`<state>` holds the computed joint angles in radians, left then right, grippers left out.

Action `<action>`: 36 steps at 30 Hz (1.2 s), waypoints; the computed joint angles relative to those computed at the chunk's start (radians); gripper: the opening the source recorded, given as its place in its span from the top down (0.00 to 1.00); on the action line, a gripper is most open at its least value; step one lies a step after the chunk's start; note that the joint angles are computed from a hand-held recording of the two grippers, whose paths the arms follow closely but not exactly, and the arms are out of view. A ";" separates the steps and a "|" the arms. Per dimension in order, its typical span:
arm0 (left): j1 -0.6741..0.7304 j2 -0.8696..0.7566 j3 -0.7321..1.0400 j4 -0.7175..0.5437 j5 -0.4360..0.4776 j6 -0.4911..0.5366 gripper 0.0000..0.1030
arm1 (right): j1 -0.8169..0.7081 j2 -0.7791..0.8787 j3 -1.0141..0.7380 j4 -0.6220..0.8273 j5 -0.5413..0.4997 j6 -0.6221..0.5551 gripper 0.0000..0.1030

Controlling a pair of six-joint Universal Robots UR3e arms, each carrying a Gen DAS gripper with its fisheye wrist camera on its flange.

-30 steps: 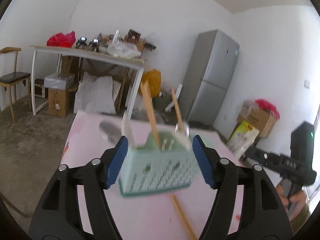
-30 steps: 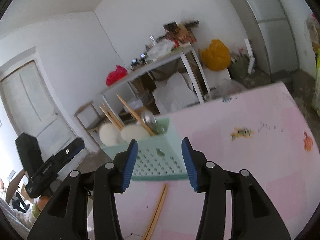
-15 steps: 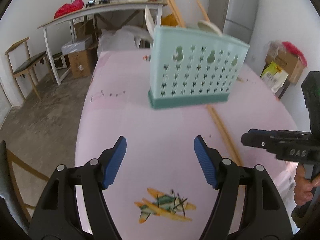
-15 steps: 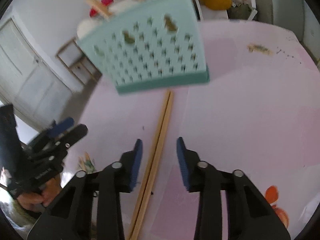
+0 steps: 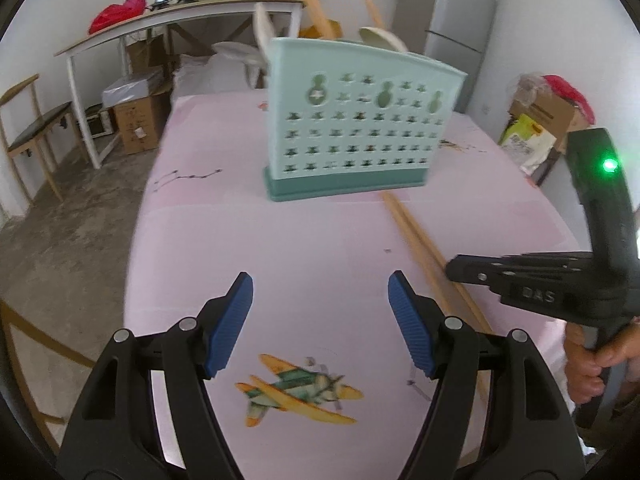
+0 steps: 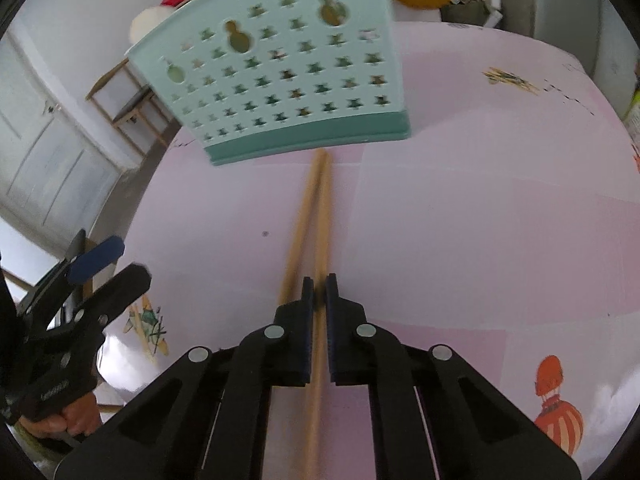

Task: Organize utensils

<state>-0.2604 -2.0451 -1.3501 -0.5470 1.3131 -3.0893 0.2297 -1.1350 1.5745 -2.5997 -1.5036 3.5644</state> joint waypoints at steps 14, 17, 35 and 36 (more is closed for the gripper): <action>-0.193 -0.290 0.511 -0.356 0.063 0.077 0.52 | -0.126 -0.226 0.318 -0.106 0.002 0.090 0.94; -0.212 -0.344 0.615 -0.440 0.118 0.044 0.66 | -0.126 -0.224 0.319 -0.118 0.006 0.090 0.94; -0.051 -0.129 0.298 -0.445 0.034 0.005 0.95 | -0.074 -0.191 0.285 -0.104 0.062 0.062 0.94; -0.046 -0.117 0.286 -0.454 0.034 0.014 0.95 | -0.067 -0.189 0.274 -0.086 0.068 0.046 0.94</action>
<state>-0.3068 -2.1616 -1.0636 -1.0007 1.3472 -3.0754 0.1629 -1.3243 1.8488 -2.6855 -1.4357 3.6108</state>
